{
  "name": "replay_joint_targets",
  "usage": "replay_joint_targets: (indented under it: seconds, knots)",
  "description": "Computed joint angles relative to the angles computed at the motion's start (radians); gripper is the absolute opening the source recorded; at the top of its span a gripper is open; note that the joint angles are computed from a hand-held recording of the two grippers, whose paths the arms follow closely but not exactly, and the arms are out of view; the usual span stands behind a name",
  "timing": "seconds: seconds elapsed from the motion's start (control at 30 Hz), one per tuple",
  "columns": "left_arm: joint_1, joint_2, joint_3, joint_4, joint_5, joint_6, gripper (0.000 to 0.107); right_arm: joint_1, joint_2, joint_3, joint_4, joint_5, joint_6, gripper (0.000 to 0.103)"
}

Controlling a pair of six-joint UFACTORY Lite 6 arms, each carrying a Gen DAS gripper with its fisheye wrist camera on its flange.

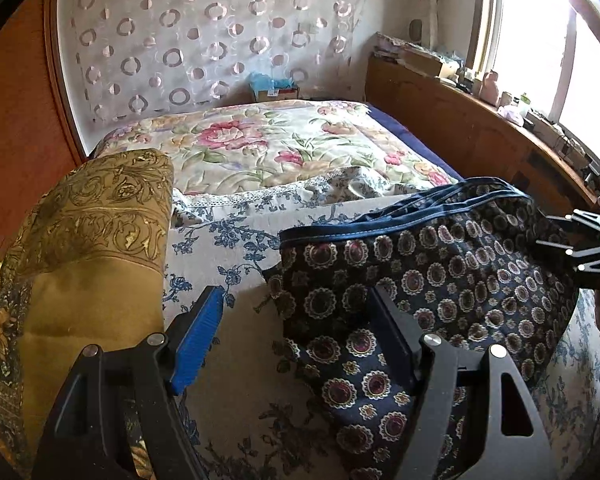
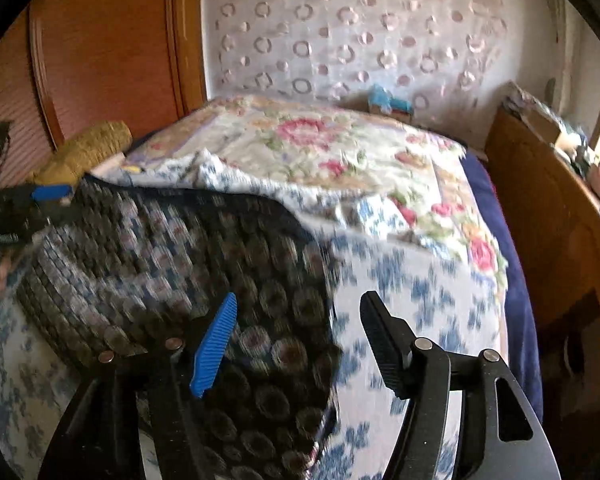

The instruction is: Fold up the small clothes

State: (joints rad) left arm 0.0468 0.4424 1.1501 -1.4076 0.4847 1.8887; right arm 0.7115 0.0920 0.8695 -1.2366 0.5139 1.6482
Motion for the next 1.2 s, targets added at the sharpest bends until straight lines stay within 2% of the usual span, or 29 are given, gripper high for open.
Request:
replay_joint_targets:
  seconds: [0.17, 0.33, 0.5, 0.63, 0.7, 0.77, 0.8, 0.93, 1.03, 1.1, 1.13, 1.2]
  knots:
    - [-0.018, 0.04, 0.042, 0.051, -0.026, -0.056, 0.075, -0.058, 0.012, -0.029, -0.055, -0.096, 0.074, 0.066]
    - [-0.039, 0.063, 0.065, 0.109, -0.049, -0.115, 0.075, -0.166, 0.036, -0.016, -0.12, -0.251, 0.085, 0.066]
    - [-0.045, 0.08, 0.079, 0.142, -0.047, -0.15, 0.075, -0.203, 0.02, -0.022, -0.102, -0.3, 0.012, 0.066]
    - [-0.045, 0.112, 0.113, 0.206, -0.022, -0.231, 0.075, -0.192, 0.019, -0.031, -0.147, -0.293, 0.029, 0.054]
    - [-0.044, 0.14, 0.148, 0.264, 0.016, -0.306, 0.075, -0.194, 0.011, -0.041, -0.182, -0.306, 0.05, 0.044]
    - [-0.045, 0.145, 0.153, 0.262, 0.022, -0.309, 0.075, -0.206, -0.001, -0.055, -0.233, -0.343, 0.095, 0.024]
    - [-0.048, 0.147, 0.156, 0.267, 0.019, -0.317, 0.075, -0.215, -0.006, -0.063, -0.285, -0.371, 0.14, 0.02]
    - [-0.059, 0.157, 0.175, 0.282, 0.024, -0.342, 0.073, -0.197, -0.03, -0.087, -0.347, -0.341, 0.183, 0.014]
    - [-0.061, 0.174, 0.202, 0.293, 0.052, -0.356, 0.057, -0.201, -0.051, -0.111, -0.392, -0.344, 0.227, 0.014]
    - [-0.064, 0.176, 0.208, 0.291, 0.051, -0.356, 0.035, -0.198, -0.047, -0.116, -0.436, -0.341, 0.278, 0.014]
    - [-0.06, 0.181, 0.218, 0.299, 0.061, -0.364, 0.029, -0.196, -0.049, -0.115, -0.419, -0.342, 0.259, 0.014]
    - [-0.046, 0.2, 0.25, 0.334, 0.126, -0.398, 0.01, -0.185, -0.046, -0.113, -0.421, -0.329, 0.263, 0.014]
